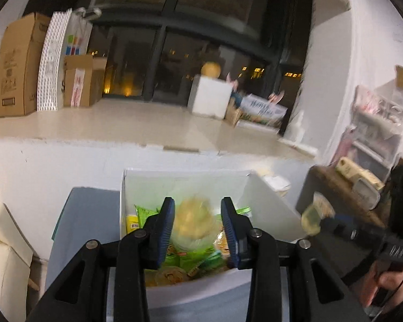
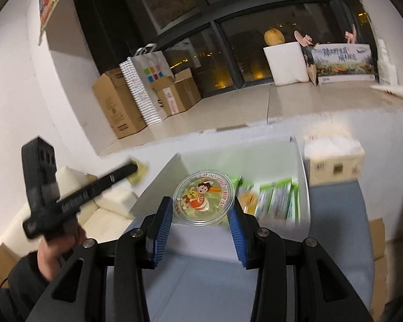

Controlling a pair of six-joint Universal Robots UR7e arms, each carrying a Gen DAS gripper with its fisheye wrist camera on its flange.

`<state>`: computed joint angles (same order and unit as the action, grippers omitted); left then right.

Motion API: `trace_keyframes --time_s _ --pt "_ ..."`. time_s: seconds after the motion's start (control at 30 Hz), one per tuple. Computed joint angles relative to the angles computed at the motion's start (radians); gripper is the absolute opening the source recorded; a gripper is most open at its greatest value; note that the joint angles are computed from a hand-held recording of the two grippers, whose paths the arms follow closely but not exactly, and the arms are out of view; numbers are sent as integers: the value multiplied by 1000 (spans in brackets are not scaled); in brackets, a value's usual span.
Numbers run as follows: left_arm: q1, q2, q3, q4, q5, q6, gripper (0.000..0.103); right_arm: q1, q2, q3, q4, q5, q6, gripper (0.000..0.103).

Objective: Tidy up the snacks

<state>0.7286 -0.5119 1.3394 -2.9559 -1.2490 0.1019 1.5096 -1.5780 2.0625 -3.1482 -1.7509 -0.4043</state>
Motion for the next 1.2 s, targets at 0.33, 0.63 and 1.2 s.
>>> trace_keyframes --time_s 0.33,0.63,1.2 --pt "-4 -13 67 -21 69 16 103 -39 34 -49 66 -62 31 103" --pt "-58 -83 158 -65 174 32 103 64 29 -2 -77 -221 -77 103" --pt "-248 -370 573 -22 366 -232 103 307 -90 315 -354 -466 -67 103"
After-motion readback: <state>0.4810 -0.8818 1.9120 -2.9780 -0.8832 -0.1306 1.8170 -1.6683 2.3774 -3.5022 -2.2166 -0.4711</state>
